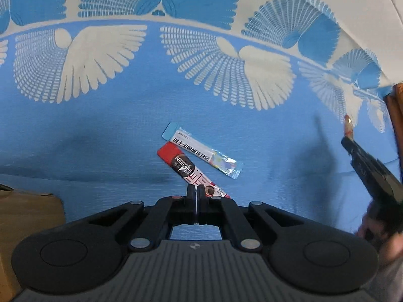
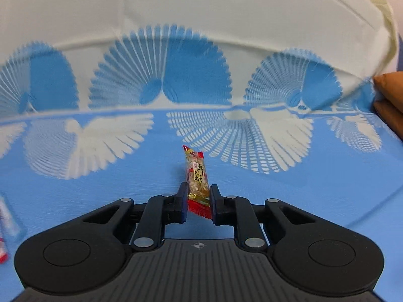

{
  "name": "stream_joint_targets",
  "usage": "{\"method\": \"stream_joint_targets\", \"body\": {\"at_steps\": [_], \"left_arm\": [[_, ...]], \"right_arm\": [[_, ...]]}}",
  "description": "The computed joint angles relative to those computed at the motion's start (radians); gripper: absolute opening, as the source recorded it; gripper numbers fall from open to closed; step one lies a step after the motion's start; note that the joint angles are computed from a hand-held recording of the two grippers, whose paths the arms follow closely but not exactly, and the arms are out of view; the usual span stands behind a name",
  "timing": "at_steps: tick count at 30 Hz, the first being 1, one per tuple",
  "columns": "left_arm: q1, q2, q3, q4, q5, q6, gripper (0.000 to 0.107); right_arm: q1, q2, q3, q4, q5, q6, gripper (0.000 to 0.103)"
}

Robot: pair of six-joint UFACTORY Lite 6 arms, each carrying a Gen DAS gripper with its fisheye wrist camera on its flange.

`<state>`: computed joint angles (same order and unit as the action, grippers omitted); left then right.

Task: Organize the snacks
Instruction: 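Grasp the red-white candy stick with the left tool while the right tool grasps the red-gold candy, then carry the candy stick with the left tool while the right tool carries the red-gold candy to the box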

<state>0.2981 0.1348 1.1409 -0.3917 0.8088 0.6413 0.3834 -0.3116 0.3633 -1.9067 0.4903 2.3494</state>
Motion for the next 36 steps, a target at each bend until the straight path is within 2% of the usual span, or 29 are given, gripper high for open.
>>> {"method": "stream_joint_targets", "body": {"at_steps": [1, 4, 7, 9, 10, 11, 12, 13, 14, 15, 16, 18, 21, 25, 29, 31, 33, 35, 36], "left_arm": [[-0.001, 0.032, 0.028, -0.006, 0.025, -0.015, 0.006], [-0.033, 0.127, 0.078, 0.023, 0.033, -0.130, 0.057], [-0.101, 0.178, 0.079, 0.076, -0.053, -0.220, 0.059], [-0.138, 0.261, 0.132, 0.112, -0.061, -0.292, 0.062], [-0.153, 0.293, 0.163, 0.125, -0.052, -0.332, 0.074], [-0.156, 0.309, 0.181, 0.105, -0.045, -0.339, 0.077], [-0.169, 0.304, 0.179, 0.112, -0.064, -0.358, 0.075], [-0.188, 0.287, 0.163, 0.151, -0.099, -0.385, 0.054], [-0.202, 0.268, 0.138, 0.204, -0.134, -0.414, 0.028], [-0.197, 0.249, 0.114, 0.216, -0.153, -0.401, 0.022], [-0.176, 0.235, 0.102, 0.187, -0.147, -0.362, 0.002], [-0.134, 0.210, 0.074, 0.179, -0.136, -0.338, 0.002], [-0.068, 0.117, -0.009, 0.136, -0.134, -0.234, 0.002], [0.057, -0.054, -0.094, 0.030, -0.040, -0.021, 0.002], [0.202, -0.210, -0.140, -0.047, 0.089, 0.213, 0.002], [0.275, -0.269, -0.149, -0.080, 0.148, 0.307, 0.002], [0.327, -0.318, -0.161, -0.112, 0.188, 0.381, 0.002], [0.413, -0.346, -0.144, -0.137, 0.257, 0.463, 0.002], [0.455, -0.350, -0.131, -0.147, 0.298, 0.501, 0.002]], "right_arm": [[0.029, -0.047, -0.015, 0.086, 0.005, -0.078, 0.019], [0.072, -0.101, -0.027, 0.272, 0.029, -0.244, 0.019], [0.060, -0.142, -0.053, 0.331, 0.019, -0.280, 0.019], [0.039, -0.156, -0.073, 0.324, -0.006, -0.275, 0.019], [0.031, -0.156, -0.080, 0.316, -0.014, -0.275, 0.019], [0.023, -0.157, -0.087, 0.308, -0.020, -0.274, 0.019], [0.014, -0.157, -0.096, 0.293, -0.030, -0.261, 0.019], [-0.001, -0.150, -0.100, 0.271, -0.044, -0.240, 0.019], [-0.011, -0.144, -0.104, 0.253, -0.053, -0.221, 0.019], [-0.014, -0.142, -0.111, 0.240, -0.054, -0.205, 0.019], [-0.016, -0.140, -0.116, 0.229, -0.057, -0.188, 0.018], [0.004, -0.153, -0.128, 0.252, -0.050, -0.191, 0.013], [0.100, -0.230, -0.143, 0.389, 0.010, -0.261, 0.009], [0.325, -0.349, -0.133, 0.594, 0.197, -0.388, 0.000], [0.507, -0.400, -0.094, 0.730, 0.377, -0.423, 0.000], [0.491, -0.396, -0.090, 0.750, 0.402, -0.422, 0.002], [0.319, -0.375, -0.099, 0.745, 0.275, -0.442, 0.017], [0.179, -0.247, -0.089, 0.627, 0.172, -0.370, 0.053], [0.129, -0.158, -0.070, 0.554, 0.143, -0.313, 0.057]]}}
